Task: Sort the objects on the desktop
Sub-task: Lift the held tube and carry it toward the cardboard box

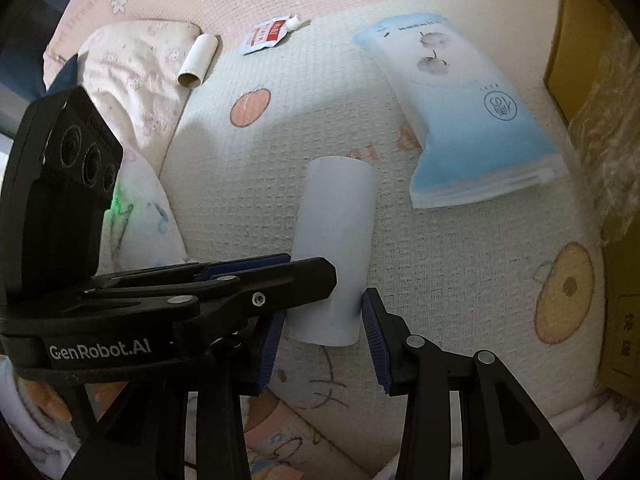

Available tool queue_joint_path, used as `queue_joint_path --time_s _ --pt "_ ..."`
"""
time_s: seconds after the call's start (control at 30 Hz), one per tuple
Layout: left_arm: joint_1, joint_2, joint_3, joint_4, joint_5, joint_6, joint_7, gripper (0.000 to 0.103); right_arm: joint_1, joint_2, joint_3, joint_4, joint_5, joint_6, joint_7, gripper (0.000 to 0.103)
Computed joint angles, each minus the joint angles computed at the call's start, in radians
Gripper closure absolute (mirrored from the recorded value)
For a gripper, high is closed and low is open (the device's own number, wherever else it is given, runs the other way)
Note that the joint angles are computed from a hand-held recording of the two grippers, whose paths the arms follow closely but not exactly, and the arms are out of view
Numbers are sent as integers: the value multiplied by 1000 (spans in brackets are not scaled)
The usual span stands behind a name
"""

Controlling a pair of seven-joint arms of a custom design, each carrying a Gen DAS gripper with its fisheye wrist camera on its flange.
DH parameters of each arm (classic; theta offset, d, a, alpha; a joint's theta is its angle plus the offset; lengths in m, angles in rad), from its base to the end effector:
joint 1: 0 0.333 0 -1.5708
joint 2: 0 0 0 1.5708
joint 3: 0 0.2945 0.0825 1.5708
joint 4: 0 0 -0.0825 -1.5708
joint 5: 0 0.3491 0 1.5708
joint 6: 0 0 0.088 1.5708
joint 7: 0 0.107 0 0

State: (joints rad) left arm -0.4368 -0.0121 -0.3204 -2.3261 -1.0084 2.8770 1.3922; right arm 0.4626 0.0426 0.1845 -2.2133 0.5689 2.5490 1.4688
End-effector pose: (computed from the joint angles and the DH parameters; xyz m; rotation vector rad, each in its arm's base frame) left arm 0.4002 -0.3123 0.3898 2.1802 -1.5533 0.8836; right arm 0.4285 0.3142 0.3884 -2.1800 1.5783 0.2756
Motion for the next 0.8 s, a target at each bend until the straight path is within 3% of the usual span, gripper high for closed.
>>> queue_joint_path --time_s 0.17,0.37,0.63,0.8 --pt "-5 -18 8 -10 -203 73 147 54 -9 -13 -6 -3 86 11 -26 65" --pt "25 24 23 35 -440 1 317 54 -11 28 -7 35 49 2 33 65" --pt "43 67 5 65 -408 -15 287 54 -31 63 11 58 90 2 12 65" --pt "42 80 -1 66 -263 -18 177 54 -42 75 19 65 129 9 -16 65"
